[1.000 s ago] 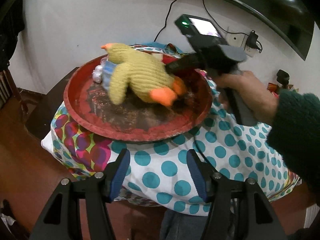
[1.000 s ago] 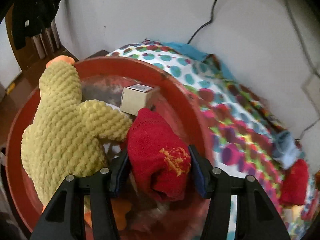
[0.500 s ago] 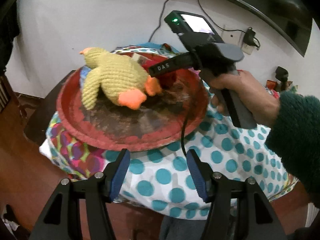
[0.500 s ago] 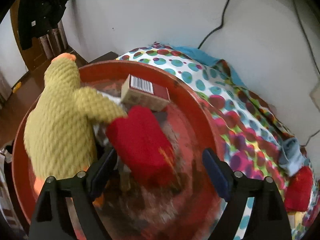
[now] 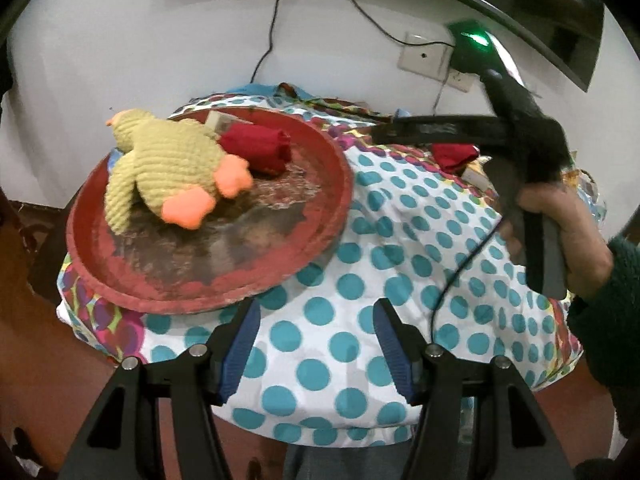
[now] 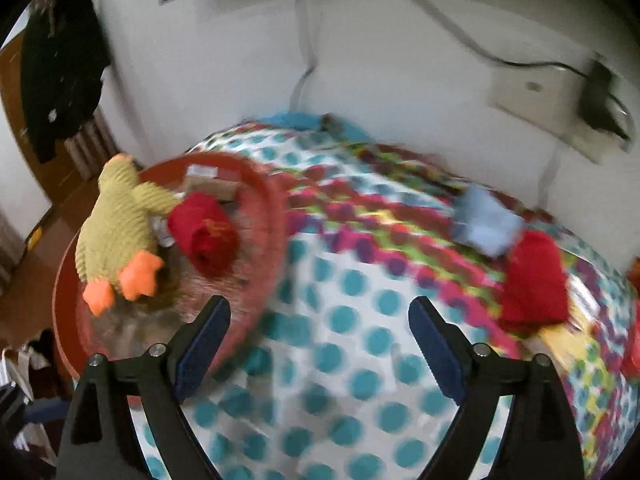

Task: Organize objects
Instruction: 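Move the right gripper to the brown-wrapped candy bar and grasp it, then grasp the yellow medicine box with the left gripper while the right holds the candy bar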

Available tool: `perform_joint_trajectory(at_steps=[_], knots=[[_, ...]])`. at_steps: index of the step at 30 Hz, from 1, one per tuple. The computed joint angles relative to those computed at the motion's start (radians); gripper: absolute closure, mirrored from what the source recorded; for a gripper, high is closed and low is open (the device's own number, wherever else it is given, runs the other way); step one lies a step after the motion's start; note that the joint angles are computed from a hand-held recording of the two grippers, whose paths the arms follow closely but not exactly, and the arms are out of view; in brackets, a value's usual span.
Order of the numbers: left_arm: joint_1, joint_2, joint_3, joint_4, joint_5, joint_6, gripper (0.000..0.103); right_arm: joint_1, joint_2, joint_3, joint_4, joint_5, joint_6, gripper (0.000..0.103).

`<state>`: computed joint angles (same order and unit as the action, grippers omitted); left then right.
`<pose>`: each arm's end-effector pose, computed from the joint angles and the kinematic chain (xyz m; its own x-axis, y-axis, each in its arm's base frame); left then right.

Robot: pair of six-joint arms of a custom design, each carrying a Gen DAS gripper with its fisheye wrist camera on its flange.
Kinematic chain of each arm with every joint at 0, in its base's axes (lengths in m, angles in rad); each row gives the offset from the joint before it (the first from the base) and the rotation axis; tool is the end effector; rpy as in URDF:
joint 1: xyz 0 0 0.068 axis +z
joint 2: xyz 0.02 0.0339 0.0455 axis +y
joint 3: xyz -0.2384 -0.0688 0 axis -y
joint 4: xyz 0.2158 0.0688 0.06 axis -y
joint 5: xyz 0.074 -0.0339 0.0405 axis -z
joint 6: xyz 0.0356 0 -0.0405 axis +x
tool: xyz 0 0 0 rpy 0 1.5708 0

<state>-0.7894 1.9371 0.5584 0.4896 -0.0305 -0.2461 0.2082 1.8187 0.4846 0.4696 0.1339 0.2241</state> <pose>0.1941 -0.1941 0.0506 -0.7000 0.3598 -0.6169 0.5419 0.8303 -0.1305 0.2538 0.0488 0.0658 -0.7524 0.0661 -0.6554 0.0483 0.9978 0.0452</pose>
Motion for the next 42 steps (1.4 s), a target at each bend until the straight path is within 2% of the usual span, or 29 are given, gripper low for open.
perform_joint_trajectory(at_steps=[2, 5, 8, 12, 15, 16, 22, 27, 28, 29, 33, 35, 37, 40, 42], knots=[[-0.026, -0.001, 0.002, -0.003, -0.033, 0.009, 0.043, -0.06, -0.064, -0.085, 0.042, 0.016, -0.044, 0.013], [-0.043, 0.013, 0.037, -0.031, -0.033, 0.009, 0.043, -0.257, -0.141, -0.2, 0.087, -0.046, -0.13, 0.013], [-0.061, 0.029, 0.075, -0.053, -0.022, 0.007, 0.043, -0.543, -0.168, -0.261, 0.139, -0.118, -0.284, 0.013], [-0.104, 0.074, 0.179, -0.121, -0.038, 0.027, 0.043, -0.867, -0.04, -0.176, 0.18, -0.24, -0.55, 0.014], [-0.129, 0.137, 0.296, -0.182, -0.017, 0.036, 0.043, -0.98, 0.08, -0.061, 0.154, -0.288, -0.693, 0.018], [-0.138, 0.174, 0.363, -0.218, -0.005, 0.041, 0.043, -1.006, 0.121, 0.0, 0.106, -0.311, -0.733, 0.022], [-0.191, 0.4, 0.762, -0.427, 0.04, 0.068, 0.043, -0.987, 0.319, 0.216, 0.037, -0.309, -0.873, 0.026], [-0.218, 0.575, 1.071, -0.584, 0.052, 0.086, 0.043, -0.943, 0.419, 0.357, -0.048, -0.324, -0.919, 0.026], [-0.221, 0.602, 1.119, -0.611, 0.048, 0.088, 0.043, -0.944, 0.423, 0.376, -0.072, -0.349, -0.913, 0.028], [-0.222, 0.628, 1.164, -0.638, 0.049, 0.091, 0.043, -0.943, 0.428, 0.395, -0.097, -0.361, -0.91, 0.038], [-0.218, 0.692, 1.258, -0.685, 0.06, 0.086, 0.043, -0.941, 0.444, 0.46, -0.204, -0.419, -0.847, 0.054], [-0.216, 0.711, 1.281, -0.69, 0.061, 0.084, 0.043, -0.933, 0.441, 0.458, -0.221, -0.44, -0.819, 0.074], [-0.214, 0.724, 1.297, -0.694, 0.063, 0.082, 0.043, -0.915, 0.431, 0.446, -0.227, -0.436, -0.784, 0.082], [-0.207, 0.736, 1.315, -0.709, 0.073, 0.069, 0.043, -0.883, 0.42, 0.433, -0.224, -0.422, -0.743, 0.082], [-0.2, 0.716, 1.276, -0.68, 0.085, 0.052, 0.043, -0.871, 0.413, 0.41, -0.205, -0.42, -0.714, 0.082]])
